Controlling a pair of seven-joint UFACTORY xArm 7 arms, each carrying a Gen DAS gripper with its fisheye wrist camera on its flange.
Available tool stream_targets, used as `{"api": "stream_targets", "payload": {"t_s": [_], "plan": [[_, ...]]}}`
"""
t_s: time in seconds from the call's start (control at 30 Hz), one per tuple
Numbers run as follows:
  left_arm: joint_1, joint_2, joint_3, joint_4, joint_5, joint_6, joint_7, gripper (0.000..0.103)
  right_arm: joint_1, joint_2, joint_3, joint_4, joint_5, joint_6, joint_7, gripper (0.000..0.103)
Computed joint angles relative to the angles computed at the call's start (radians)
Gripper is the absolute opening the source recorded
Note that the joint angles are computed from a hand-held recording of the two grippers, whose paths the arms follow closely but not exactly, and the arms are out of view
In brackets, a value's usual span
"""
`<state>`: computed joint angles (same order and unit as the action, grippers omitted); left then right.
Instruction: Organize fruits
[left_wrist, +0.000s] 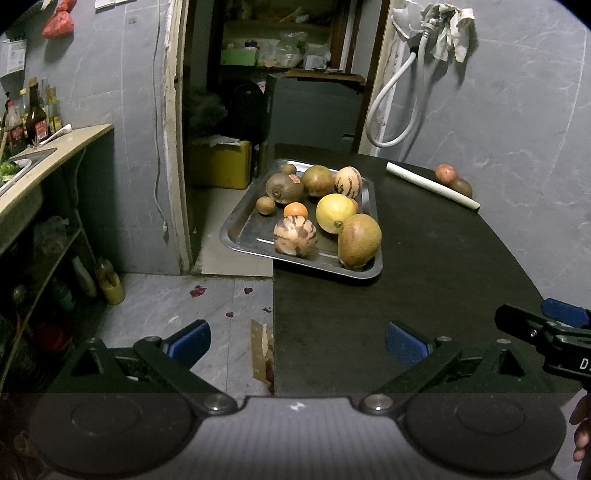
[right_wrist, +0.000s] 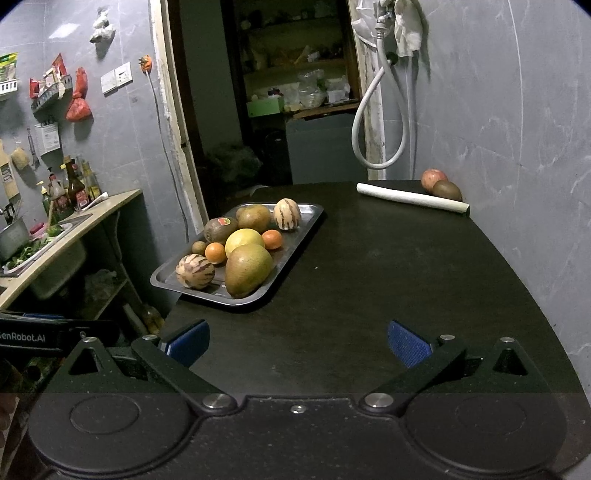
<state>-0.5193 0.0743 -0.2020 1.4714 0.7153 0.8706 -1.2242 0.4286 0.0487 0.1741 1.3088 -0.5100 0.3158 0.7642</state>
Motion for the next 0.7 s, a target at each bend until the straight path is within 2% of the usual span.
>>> {"api": "stream_targets", "payload": {"t_s": [0.1,0.27,0.7], "plan": [[-0.004,0.014,0.000,0.022,0.002,0.027,0.008,0.102,0.000,0.001,0.000,-0.001,0.005,0.000,-0.004,0.102],[-0.033,0.057,0.004,0.103,0.014,0.132,0.058,0.102,0.002,0.002,-0.001,-0.001,0.002,-0.001,0.000,0.102],[-0.043,0.074,0.029,0.138,-0.034,0.154,0.059,0.102,0.002,0.008,-0.003,0.000,0.015,-0.007,-0.014,0.102]]}}
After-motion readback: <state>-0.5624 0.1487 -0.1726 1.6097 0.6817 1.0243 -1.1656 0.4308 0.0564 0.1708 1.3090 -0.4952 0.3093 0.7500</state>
